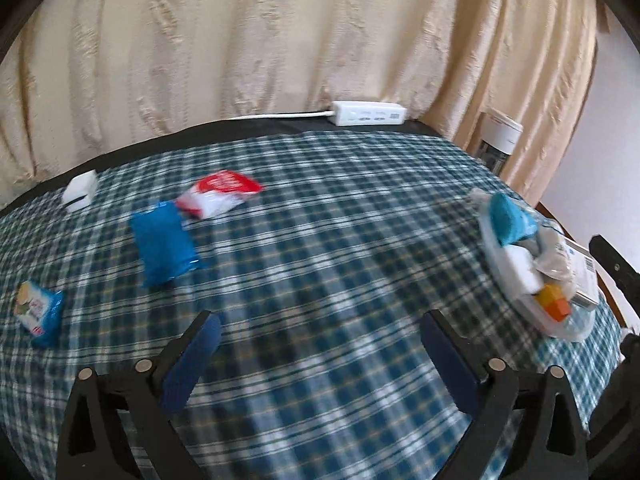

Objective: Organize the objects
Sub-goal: 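Move both grippers back toward the blue snack packet and blue pouch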

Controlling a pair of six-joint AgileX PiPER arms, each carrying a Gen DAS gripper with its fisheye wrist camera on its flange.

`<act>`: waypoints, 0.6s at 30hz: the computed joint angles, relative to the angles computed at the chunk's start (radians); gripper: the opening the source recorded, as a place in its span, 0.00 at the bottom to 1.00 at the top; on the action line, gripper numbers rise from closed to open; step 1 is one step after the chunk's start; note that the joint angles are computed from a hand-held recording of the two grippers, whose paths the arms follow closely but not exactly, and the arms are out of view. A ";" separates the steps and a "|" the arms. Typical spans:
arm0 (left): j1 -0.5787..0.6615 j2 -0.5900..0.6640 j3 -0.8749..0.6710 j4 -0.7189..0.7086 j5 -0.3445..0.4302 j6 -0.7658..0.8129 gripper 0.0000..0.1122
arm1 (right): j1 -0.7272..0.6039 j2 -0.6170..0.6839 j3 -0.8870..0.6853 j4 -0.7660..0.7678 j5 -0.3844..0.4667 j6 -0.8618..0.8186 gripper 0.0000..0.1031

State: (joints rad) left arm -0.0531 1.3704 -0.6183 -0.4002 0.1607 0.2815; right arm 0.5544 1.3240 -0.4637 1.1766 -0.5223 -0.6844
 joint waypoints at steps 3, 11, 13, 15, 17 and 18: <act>0.071 -0.006 0.004 -0.067 0.025 0.087 0.92 | 0.037 0.022 -0.010 0.010 -0.009 0.004 0.75; 0.278 -0.015 0.013 -0.315 0.089 0.361 0.92 | 0.112 0.064 -0.033 0.030 -0.016 0.008 0.77; 0.322 -0.011 0.009 -0.329 0.104 0.383 0.92 | 0.116 0.076 -0.042 0.025 0.005 0.014 0.77; 0.369 -0.014 0.011 -0.387 0.123 0.454 0.92 | 0.125 0.091 -0.051 0.022 0.019 0.022 0.77; 0.407 -0.017 0.010 -0.422 0.138 0.496 0.92 | 0.142 0.107 -0.060 0.029 0.024 0.019 0.77; 0.435 -0.019 0.009 -0.449 0.151 0.527 0.92 | 0.149 0.113 -0.065 0.034 0.026 0.014 0.77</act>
